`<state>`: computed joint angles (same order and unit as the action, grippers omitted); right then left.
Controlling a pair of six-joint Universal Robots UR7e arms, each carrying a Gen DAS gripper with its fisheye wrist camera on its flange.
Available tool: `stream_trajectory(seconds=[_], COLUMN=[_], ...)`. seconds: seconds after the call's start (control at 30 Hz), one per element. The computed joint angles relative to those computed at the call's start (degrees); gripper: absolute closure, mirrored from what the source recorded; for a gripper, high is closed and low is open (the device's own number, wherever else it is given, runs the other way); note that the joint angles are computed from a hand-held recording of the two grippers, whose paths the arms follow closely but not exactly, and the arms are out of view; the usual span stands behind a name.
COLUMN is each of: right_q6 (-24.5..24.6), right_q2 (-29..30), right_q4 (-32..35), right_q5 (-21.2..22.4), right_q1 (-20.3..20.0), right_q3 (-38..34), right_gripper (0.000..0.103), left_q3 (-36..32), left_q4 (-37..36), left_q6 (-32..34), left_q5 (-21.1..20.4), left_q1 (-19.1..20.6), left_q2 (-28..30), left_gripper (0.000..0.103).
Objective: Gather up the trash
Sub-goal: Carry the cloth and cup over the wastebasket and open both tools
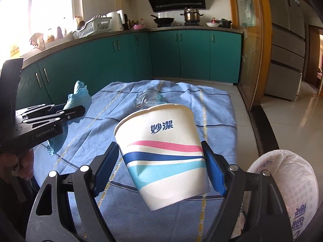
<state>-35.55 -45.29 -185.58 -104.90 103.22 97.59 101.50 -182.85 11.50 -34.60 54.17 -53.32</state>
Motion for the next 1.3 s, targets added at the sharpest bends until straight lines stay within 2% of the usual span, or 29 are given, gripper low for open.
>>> stream_trajectory(seconds=[0.2, 0.4, 0.57, 0.8, 1.0, 1.3], right_q6=[1.7, 4.1, 6.6, 6.3, 5.8, 6.7], right_q2=[-3.9, -9.2, -13.2, -15.7, -15.6, -16.8], right_q4=[-7.2, -12.5, -14.5, -18.2, -20.2, -19.4], right_q5=[-2.0, -5.3, -6.7, -8.5, -11.7, -12.0], right_q1=[-1.9, -5.7, -9.3, -11.9, -12.3, -12.9], right_q3=[4.0, 8.0, 10.9, 13.5, 13.7, 14.9], right_gripper=[0.023, 0.023, 0.023, 0.023, 0.023, 0.023], left_q3=[-1.6, -4.0, -7.1, -12.2, -12.0, -14.4], left_q4=[4.4, 4.9, 6.2, 8.1, 5.0, 6.2], left_q6=[-6.3, -5.6, -4.5, -2.1, 2.3, 1.0], left_q5=[-9.3, -13.7, -14.5, -15.7, -17.8, -17.8], left_q1=[-0.3, -2.2, -4.1, -6.4, -8.3, -8.4], left_q2=[1.0, 6.3, 12.2, 19.7, 22.5, 25.6], left_gripper=[0.073, 0.073, 0.073, 0.073, 0.073, 0.073])
